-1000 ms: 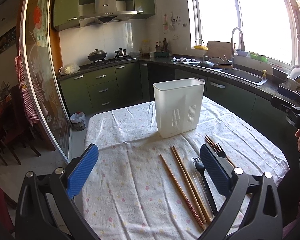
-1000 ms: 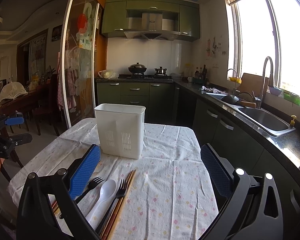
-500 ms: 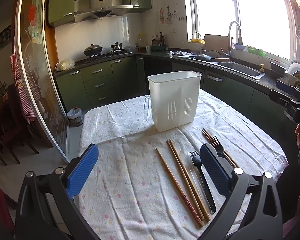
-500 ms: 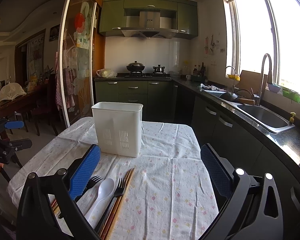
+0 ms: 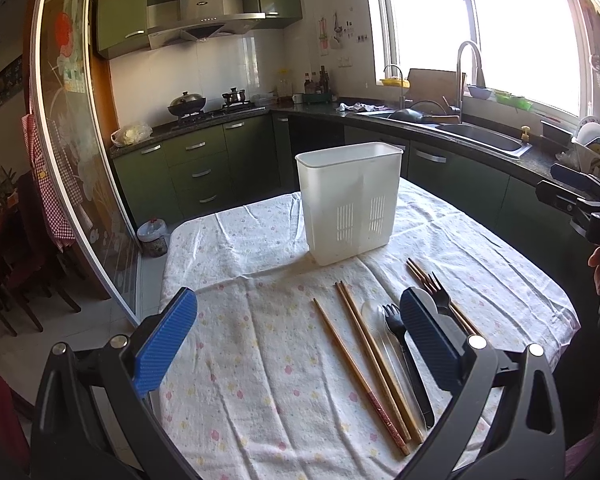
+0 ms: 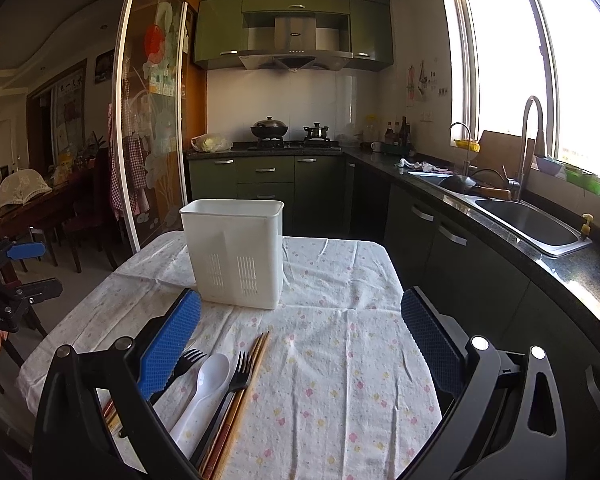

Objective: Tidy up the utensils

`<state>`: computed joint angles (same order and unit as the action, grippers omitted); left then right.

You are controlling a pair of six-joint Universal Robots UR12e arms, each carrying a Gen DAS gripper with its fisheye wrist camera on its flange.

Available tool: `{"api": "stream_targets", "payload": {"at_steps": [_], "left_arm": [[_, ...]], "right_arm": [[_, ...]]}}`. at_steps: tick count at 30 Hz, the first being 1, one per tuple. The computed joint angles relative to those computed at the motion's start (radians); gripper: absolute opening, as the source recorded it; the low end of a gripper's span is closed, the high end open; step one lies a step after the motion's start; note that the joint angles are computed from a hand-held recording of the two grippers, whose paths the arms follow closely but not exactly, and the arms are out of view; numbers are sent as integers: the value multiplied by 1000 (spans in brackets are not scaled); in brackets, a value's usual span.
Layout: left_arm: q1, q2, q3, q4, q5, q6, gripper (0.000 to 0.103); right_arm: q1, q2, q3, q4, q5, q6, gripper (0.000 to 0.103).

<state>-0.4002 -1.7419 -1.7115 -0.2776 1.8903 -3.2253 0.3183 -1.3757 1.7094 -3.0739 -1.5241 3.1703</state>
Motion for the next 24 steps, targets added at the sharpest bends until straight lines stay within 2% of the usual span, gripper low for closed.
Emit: {"api": "stream_targets", "payload": {"at_steps": [18, 24], "left_arm": [[-4, -8, 11, -24, -16, 6, 97], [-5, -17, 33, -80, -59, -6, 97]], "right_arm": [[7, 10, -11, 23, -30, -10, 99], [9, 13, -21, 69, -47, 1, 99]]}}
